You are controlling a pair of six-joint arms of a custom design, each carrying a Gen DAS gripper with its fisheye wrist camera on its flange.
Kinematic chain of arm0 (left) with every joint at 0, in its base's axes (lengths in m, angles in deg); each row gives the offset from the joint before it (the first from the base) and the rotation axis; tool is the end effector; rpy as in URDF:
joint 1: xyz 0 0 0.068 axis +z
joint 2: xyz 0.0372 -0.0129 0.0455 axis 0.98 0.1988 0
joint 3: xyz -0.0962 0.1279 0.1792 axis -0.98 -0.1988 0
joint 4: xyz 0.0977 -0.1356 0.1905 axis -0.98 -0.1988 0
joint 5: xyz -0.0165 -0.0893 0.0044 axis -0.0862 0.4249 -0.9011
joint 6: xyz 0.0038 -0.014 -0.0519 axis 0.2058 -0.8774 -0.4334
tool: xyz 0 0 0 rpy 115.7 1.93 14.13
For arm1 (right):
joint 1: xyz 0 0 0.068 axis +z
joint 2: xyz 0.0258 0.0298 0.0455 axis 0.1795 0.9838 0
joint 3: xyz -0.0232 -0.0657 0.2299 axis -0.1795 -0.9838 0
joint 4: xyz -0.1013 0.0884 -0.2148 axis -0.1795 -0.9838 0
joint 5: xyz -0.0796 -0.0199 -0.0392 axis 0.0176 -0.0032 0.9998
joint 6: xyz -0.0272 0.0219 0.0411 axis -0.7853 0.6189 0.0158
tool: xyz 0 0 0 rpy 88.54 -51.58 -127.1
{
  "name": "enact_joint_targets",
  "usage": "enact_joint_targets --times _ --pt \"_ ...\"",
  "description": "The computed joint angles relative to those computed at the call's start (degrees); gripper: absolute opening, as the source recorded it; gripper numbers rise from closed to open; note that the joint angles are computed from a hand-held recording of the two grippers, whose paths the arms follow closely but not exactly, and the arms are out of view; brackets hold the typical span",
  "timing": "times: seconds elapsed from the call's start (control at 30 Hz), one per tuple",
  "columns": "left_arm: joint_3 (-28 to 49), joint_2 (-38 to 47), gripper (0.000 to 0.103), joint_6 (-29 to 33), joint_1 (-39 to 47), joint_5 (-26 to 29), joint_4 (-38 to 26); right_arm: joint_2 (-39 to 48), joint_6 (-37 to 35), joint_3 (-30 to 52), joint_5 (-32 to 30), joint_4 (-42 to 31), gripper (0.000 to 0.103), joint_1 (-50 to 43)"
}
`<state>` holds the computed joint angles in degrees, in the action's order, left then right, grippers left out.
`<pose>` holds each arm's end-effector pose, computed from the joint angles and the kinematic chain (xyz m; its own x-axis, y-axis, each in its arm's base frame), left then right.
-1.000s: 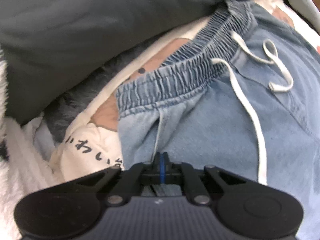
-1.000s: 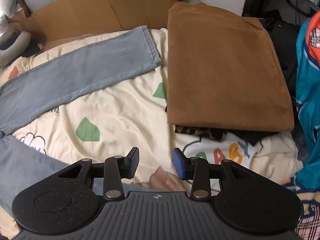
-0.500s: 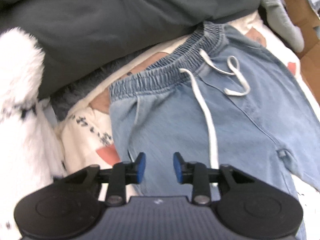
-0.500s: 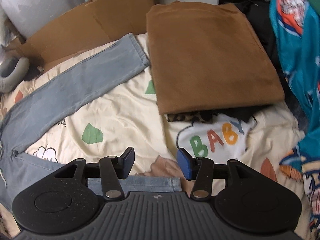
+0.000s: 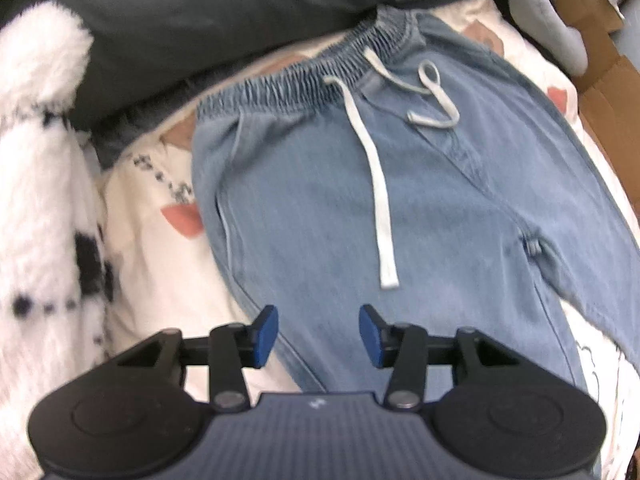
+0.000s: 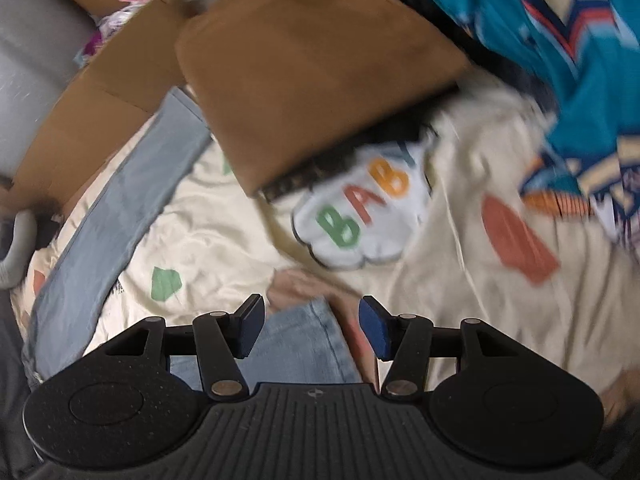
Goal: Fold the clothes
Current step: 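Move the open right gripper toward the denim leg hem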
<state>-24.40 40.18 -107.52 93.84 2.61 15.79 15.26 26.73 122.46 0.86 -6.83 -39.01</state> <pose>0.2819 0.0763 0.1823 -0.7806 -0.5752 -0.2446 -0.5671 0.8163 -0.1098 0.2250 -0.2371 0.1871 -0.7606 0.5978 -0.2532 0.4782 0.7797 0.4043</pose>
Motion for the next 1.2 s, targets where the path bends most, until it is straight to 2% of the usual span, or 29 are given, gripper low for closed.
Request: enact_joint_targets --times 0.27,0.53,0.7,0.97,1.2 --pt "-4.8 -1.0 0.050 -3.3 -3.4 -0.8 -0.1 4.3 0.5 -1.9 3.4 -1.1 0.059 -3.0" --pt "-6.1 1.7 0.052 -5.9 -6.7 -1.4 1.1 8.8 -3.7 -2.3 4.2 -8.2 0.059 -4.5" --pt "-5.8 4.2 0.053 -7.6 -8.7 -1.3 2.2 9.8 -4.1 -3.2 7.4 -10.8 0.059 -2.9" --pt "-5.7 5.9 0.056 -9.7 -9.9 -0.8 3.3 13.2 -2.1 -4.8 12.7 -10.6 0.060 -2.4" --pt "-6.1 5.3 0.056 -10.0 -9.7 -0.5 2.8 14.1 -2.5 -6.1 13.0 -10.7 0.060 -1.1"
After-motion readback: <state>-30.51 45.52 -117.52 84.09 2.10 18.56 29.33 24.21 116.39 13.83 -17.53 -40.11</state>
